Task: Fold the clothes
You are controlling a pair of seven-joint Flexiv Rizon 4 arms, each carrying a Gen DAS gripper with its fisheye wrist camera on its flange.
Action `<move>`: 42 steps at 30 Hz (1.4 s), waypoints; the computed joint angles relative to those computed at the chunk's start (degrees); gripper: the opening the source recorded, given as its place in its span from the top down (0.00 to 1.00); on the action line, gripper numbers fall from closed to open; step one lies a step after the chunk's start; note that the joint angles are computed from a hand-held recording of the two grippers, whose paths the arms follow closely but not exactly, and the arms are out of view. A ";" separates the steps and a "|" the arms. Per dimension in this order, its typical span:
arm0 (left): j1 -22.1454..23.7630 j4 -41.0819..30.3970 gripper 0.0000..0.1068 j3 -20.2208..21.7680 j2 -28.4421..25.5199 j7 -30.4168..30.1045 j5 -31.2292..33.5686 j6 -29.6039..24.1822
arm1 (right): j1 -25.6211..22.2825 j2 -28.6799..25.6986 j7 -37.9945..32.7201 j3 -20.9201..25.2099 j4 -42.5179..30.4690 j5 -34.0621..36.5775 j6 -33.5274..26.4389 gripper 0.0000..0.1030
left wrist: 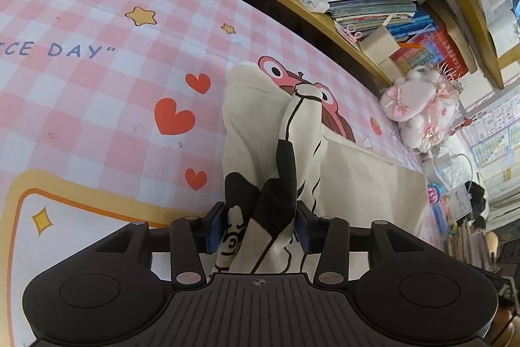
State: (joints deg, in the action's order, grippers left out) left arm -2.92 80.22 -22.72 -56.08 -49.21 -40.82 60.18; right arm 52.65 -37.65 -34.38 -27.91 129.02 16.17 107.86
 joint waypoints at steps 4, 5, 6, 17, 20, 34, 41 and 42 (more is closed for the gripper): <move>-0.16 -1.29 0.55 0.03 -0.72 -0.96 -0.15 -0.90 | -5.47 0.49 0.92 5.38 -0.64 0.15 2.00 0.54; -0.18 -1.59 0.55 0.00 -0.91 -1.18 -0.23 -1.10 | -7.77 0.63 1.27 7.70 -0.92 0.20 2.92 0.54; -0.19 -1.90 0.55 -0.03 -1.10 -1.39 -0.32 -1.31 | -10.04 0.71 1.62 10.00 -1.22 0.23 3.75 0.54; -0.10 -4.51 0.55 -0.84 -3.10 -4.21 -2.72 -3.05 | -23.60 -0.15 1.12 21.95 -4.63 -2.47 7.20 0.53; -0.49 -4.84 0.55 -0.72 -3.29 -4.33 -2.58 -2.71 | -24.02 -0.53 0.44 22.14 -5.22 -2.89 7.18 0.53; 0.02 -3.88 0.55 -1.72 -3.22 -3.91 -3.06 -1.57 | -30.17 -2.02 1.94 29.27 -4.02 -3.78 14.14 0.53; -1.97 0.11 0.75 -1.11 -0.93 0.19 -0.03 6.84 | -22.56 -0.88 -1.44 21.47 -4.94 -2.25 7.73 0.76; -2.27 1.10 0.75 -1.23 -0.39 1.46 1.02 8.94 | -18.95 -0.72 -2.83 18.07 -4.78 -1.09 6.60 0.77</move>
